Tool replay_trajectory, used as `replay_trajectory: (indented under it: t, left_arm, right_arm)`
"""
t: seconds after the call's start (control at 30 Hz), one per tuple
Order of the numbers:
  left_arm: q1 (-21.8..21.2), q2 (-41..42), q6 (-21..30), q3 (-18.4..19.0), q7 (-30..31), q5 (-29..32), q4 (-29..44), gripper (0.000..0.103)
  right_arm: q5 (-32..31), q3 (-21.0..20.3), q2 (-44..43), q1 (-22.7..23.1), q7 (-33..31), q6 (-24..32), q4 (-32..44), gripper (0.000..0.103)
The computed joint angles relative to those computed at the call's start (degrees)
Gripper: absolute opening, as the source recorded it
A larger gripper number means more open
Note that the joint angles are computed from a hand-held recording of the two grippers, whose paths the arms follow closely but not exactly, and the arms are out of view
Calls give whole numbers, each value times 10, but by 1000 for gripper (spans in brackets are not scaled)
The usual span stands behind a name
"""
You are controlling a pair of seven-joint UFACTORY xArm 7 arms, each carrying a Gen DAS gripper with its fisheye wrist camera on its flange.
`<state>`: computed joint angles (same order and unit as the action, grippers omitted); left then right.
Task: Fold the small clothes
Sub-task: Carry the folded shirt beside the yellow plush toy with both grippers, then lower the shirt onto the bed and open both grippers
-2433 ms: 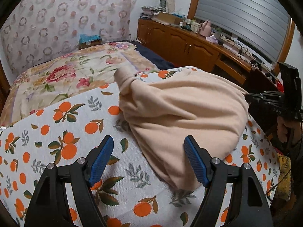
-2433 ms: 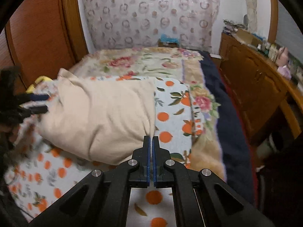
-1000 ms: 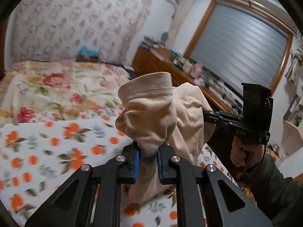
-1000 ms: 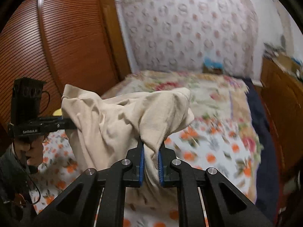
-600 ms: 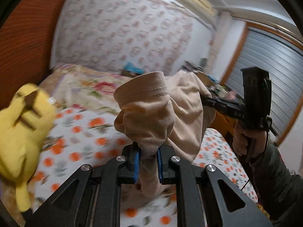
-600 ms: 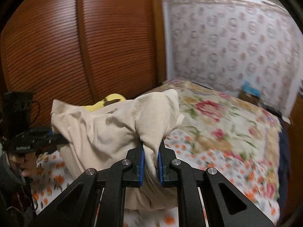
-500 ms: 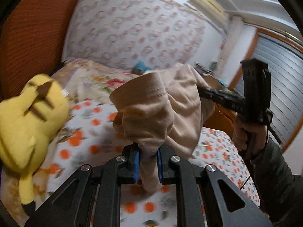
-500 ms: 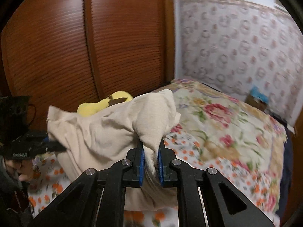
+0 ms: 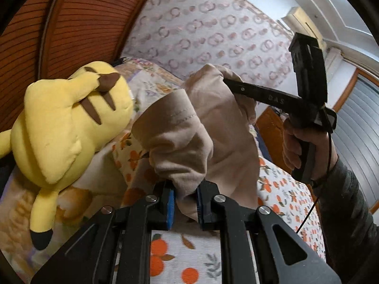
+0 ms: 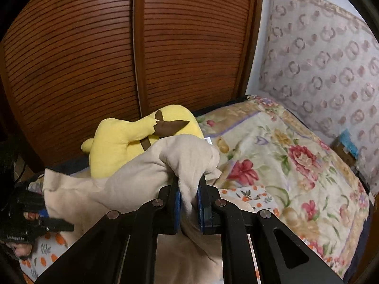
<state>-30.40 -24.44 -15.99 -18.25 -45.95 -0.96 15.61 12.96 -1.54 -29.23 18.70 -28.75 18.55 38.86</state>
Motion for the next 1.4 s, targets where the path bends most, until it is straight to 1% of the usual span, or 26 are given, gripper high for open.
replay_trajectory:
  t: [0.03, 0.07, 0.1, 0.13, 0.17, 0.23, 0.3, 0.37, 0.47, 0.57, 0.63, 0.73, 0.8, 0.83, 0.93, 0.97, 1.0, 1.03, 1.07, 1.13, 1.2, 1.23, 1.27, 1.3, 1.37, 1.4]
  left_arm:
    - [13, -1, 1, -16, -2, -8, -2, 15]
    - [9, -10, 4, -9, -2, -5, -11, 15]
    - [14, -14, 11, -16, -3, -7, -12, 15]
    - [27, -20, 23, -34, -6, -12, -11, 16]
    - [26, -22, 25, -34, -7, -11, -13, 16]
    - [25, -23, 31, -33, -8, -7, -14, 16]
    - [25, -24, 33, -32, -10, -4, -15, 16]
    - [18, -28, 41, -27, -13, -2, -16, 16]
    - [14, -23, 57, -20, -10, 6, -10, 16]
    - [15, -25, 77, -23, -11, 9, -5, 16]
    - [12, -23, 82, -19, -13, 10, -4, 16]
    - [21, -27, 86, -30, -18, 13, -4, 16]
    - [22, -25, 85, -27, -17, 17, -5, 16]
    - [22, -25, 87, -27, -16, 18, -4, 16]
    - [18, -27, 91, -20, -13, 21, -5, 16]
    - [15, -27, 92, -17, -13, 22, -5, 16]
    - [13, -27, 91, -17, -13, 22, -5, 16]
    - [12, -30, 93, -16, -13, 21, -5, 16]
    - [11, -36, 99, -21, -17, 20, -5, 16]
    - [15, -46, 105, -27, -21, 20, -6, 16]
    - [22, -58, 111, -33, -32, 17, -10, 16]
    - [17, -62, 111, -25, -34, 16, -14, 19]
    - [17, -70, 118, -23, -37, 15, -16, 23]
    - [28, -82, 124, -31, -41, 17, -18, 26]
    - [64, -110, 140, -68, -55, 27, -21, 44]
    - [78, -123, 145, -79, -60, 34, -23, 47]
  right_arm:
    - [6, -6, 19, 5, -4, 0, 11, 12]
    - [9, -9, 25, 4, -5, 1, 13, 13]
    - [10, -8, 27, -1, -2, 1, 14, 13]
    - [15, -10, 32, -1, -2, 2, 17, 19]
    - [17, -8, 38, -5, 3, 1, 19, 31]
    - [-2, 20, 35, -37, 43, -13, 11, 48]
    - [-5, 23, 30, -45, 69, -32, -1, 54]
    - [-7, 24, 10, -61, 104, -36, -22, 67]
    - [11, -9, -25, -40, 111, -36, -65, 76]
    - [14, -12, -25, -49, 138, -18, -82, 77]
    - [32, -27, -19, -34, 142, -13, -84, 77]
    - [45, -26, -16, -37, 165, -6, -88, 77]
    - [70, -49, -12, -21, 159, 4, -83, 77]
    - [75, -52, -8, -22, 159, 6, -80, 77]
    - [121, -78, 12, 4, 134, -5, -70, 77]
    - [136, -84, 19, 12, 124, -8, -65, 73]
    - [152, -96, 21, 24, 103, -9, -64, 65]
    - [176, -112, 30, 45, 75, -6, -54, 38]
    - [187, -113, 36, 51, 54, -4, -50, 19]
    - [188, -93, 40, 42, 27, -40, -55, 18]
    - [186, -81, 48, 38, 24, -51, -46, 18]
    - [177, -70, 47, 27, 30, -55, -48, 18]
    - [150, -44, 44, 2, 48, -60, -54, 21]
    - [121, -19, 44, -22, 68, -65, -59, 25]
    - [66, 22, 37, -65, 114, -72, -76, 44]
    - [46, 35, 30, -78, 134, -75, -84, 47]
